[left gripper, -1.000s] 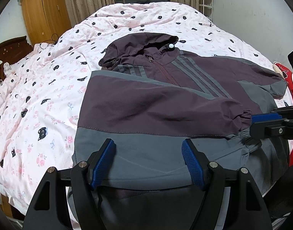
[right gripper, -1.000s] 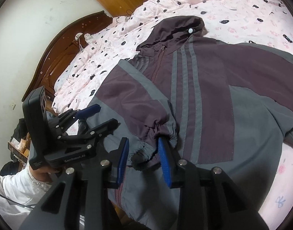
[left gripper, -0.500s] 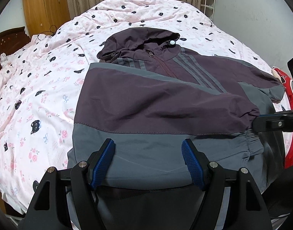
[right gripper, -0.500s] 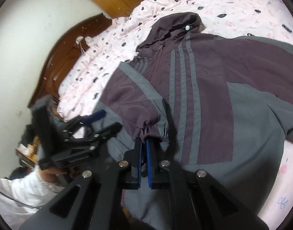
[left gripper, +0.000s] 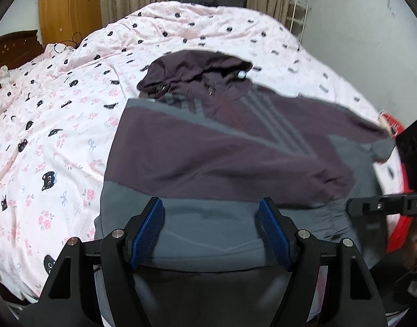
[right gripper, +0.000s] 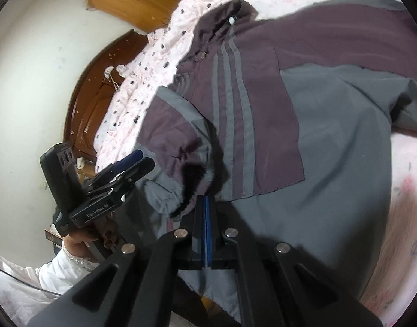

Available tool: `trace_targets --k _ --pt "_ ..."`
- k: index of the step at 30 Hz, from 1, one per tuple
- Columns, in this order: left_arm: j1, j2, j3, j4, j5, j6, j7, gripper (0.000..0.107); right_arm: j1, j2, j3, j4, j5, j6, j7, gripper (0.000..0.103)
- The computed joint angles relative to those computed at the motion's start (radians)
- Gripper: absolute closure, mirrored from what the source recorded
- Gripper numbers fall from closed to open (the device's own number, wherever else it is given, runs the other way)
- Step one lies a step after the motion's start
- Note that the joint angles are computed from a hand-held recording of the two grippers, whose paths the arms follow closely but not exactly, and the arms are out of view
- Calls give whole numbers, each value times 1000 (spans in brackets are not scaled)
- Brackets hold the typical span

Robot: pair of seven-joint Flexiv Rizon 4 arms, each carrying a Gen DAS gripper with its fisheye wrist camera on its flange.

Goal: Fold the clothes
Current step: 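Grasp the folded sleeve cuff with the right gripper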

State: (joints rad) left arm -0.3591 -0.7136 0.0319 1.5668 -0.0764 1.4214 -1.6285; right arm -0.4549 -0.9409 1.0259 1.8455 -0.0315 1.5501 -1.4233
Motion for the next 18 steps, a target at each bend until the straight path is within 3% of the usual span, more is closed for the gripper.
trace_targets --k 3,6,7,10,18 --pt "16 -1 -37 -5 -3 3 38 39 -29 -21 39 2 -9 22 -18 98" --pt "-7 -15 -22 -37 13 -37 62 39 -51 -58 76 -14 -30 18 -19 97" --pt "-10 -17 -24 -42 18 -47 73 39 -54 -72 87 -22 -34 14 -15 91" --pt "-6 -19 -48 -39 21 -59 106 39 -57 -111 110 -49 -38 0 2 56" --pt "-9 -18 -63 -27 6 -69 128 39 -90 -238 199 -107 -27 -37 -8 54"
